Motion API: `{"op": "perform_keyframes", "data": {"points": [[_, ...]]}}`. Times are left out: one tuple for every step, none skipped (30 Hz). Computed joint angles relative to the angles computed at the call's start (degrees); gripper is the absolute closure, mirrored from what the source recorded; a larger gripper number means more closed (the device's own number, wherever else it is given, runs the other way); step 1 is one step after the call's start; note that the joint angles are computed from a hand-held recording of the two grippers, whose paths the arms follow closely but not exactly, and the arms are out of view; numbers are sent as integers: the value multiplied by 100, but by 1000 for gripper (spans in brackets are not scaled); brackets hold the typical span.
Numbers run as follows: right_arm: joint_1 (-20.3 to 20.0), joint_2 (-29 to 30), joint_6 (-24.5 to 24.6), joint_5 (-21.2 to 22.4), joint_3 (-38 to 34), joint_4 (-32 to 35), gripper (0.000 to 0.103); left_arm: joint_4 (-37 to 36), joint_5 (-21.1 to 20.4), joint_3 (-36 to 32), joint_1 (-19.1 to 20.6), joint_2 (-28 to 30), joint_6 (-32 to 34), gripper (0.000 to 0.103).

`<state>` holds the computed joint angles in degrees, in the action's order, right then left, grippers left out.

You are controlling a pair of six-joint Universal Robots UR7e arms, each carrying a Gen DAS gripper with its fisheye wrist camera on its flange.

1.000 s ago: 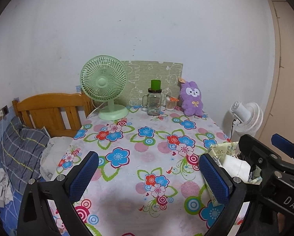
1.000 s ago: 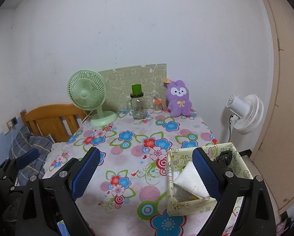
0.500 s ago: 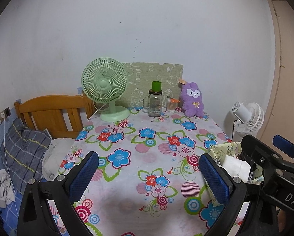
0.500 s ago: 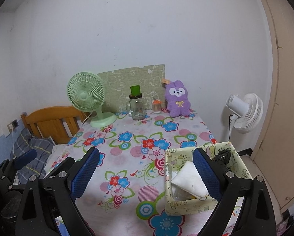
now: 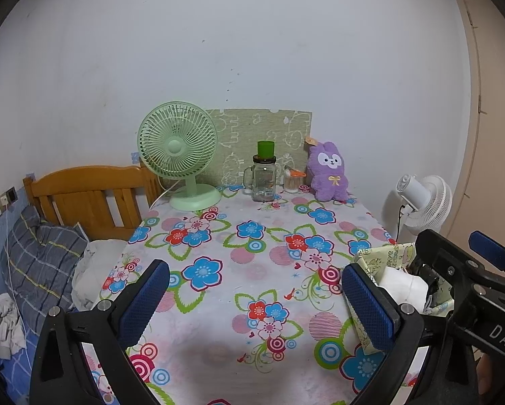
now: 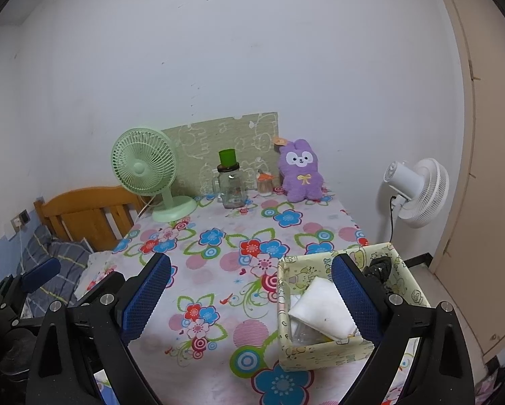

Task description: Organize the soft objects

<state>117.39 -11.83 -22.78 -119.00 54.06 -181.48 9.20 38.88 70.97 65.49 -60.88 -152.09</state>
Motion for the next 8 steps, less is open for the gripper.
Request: {"op": "perform_keyframes", "data": {"points": [[-1,-3,4,-2,3,-3,5,5,5,-3,-1,-2,-2,0],[2,-5,8,-14,6,-6,5,4,-3,0,-1,1,6,0],[2,-11,7,-4,21,-23,5,-6,-3,6,-1,-1,10,0],[3,-10,5,-4,19,-26,5,-3,-3,7,-2,-2,7,0],[0,-9,5,-7,16,-35,5,-4,1,9,-1,-4,8,0],[-2,-12,4,-1,26,-50,5,7,-5,-2,-11,3,11,0],[-5,-22,3,4,43,-60,5,2,-10,0,-14,2,19,0],[-5,-25,3,2,48,-63,5,0,-14,1,-19,3,29,0]]}}
